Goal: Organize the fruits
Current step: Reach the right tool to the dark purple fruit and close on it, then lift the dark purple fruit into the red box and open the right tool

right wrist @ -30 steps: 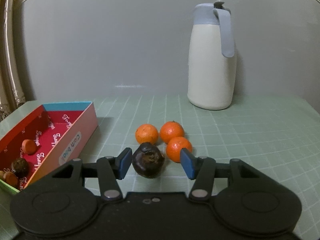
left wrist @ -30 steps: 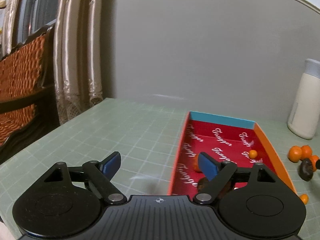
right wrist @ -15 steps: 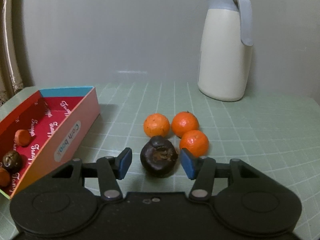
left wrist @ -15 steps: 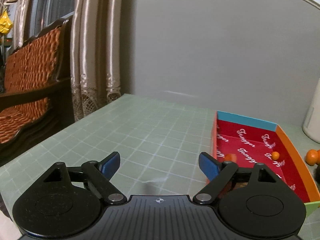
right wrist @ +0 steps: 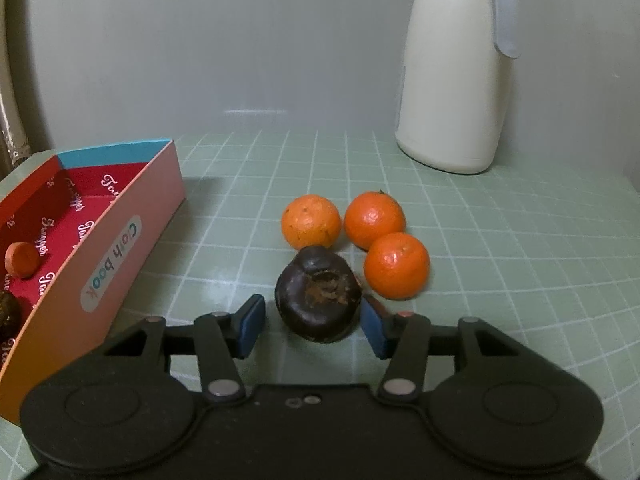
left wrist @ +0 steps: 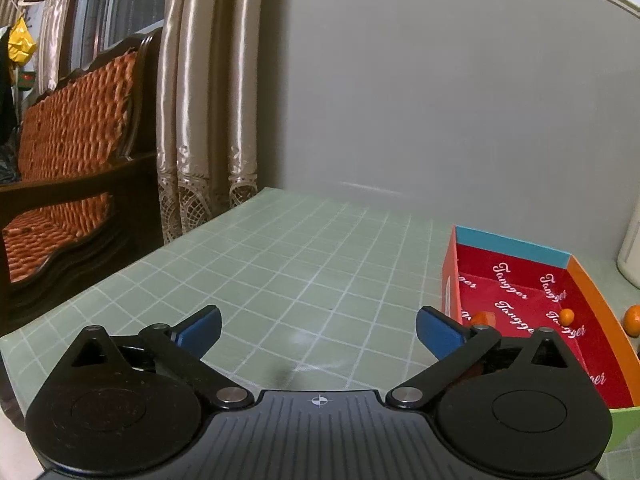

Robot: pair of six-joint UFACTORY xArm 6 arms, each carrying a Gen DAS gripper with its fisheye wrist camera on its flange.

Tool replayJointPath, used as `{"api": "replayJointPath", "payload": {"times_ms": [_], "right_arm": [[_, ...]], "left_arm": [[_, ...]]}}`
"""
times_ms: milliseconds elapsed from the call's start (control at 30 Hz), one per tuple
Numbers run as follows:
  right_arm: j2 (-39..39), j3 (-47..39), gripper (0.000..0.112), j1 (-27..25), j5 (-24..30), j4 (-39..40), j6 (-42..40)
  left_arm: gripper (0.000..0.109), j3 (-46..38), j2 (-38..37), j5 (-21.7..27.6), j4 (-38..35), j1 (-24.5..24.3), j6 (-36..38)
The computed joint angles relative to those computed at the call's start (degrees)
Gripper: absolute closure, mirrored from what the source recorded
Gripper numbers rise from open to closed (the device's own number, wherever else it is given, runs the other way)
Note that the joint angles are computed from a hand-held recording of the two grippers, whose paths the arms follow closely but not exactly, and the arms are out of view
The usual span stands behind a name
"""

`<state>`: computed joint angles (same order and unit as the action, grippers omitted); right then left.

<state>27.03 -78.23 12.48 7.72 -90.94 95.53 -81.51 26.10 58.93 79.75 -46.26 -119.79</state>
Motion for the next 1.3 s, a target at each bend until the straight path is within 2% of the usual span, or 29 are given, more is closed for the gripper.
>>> {"api": "replayJointPath", "payload": {"times_ms": [67,267,567,900,1000,1200,1300], "right_arm": [[0.1,-0.2,0.068,0.1,0.4,-0.3,0.4],[0.1,-0.4,0.070,-0.3,-0.8,-2.1,3.1],[-1.7,-1.0,0.070,0.4,-1.4,-16.0,17.5],[-4.4,-2.7,0.070,4.6,-0.7,-44.6,46.0],[-3.8,-4.4,0.070,5.5,-1.7,-48.3,49.5],[-4.8,-5.0,0.070,8.8,-0.4,-65.1,67.3],[-4.6,-5.6,0.070,10.4,-0.7,-71.6,73.7]], "left_arm": [[0.006,-0.1,0.1,-0.1,0.0,0.0,0.3],[0.006,-0.5,0.4,0.2,-0.7,-0.2,1.1],[0.006,-1.1,0.8,1.7,-1.8,-0.7,3.4],[0.006,0.3,-0.2,3.3,-1.6,-1.2,4.3],[0.006,0.6,-0.4,3.6,-2.0,-1.2,4.6],[0.006,1.1,-0.8,4.0,-2.2,-1.2,4.6],[0.006,1.2,-0.8,4.2,-2.1,-1.3,4.7]]}}
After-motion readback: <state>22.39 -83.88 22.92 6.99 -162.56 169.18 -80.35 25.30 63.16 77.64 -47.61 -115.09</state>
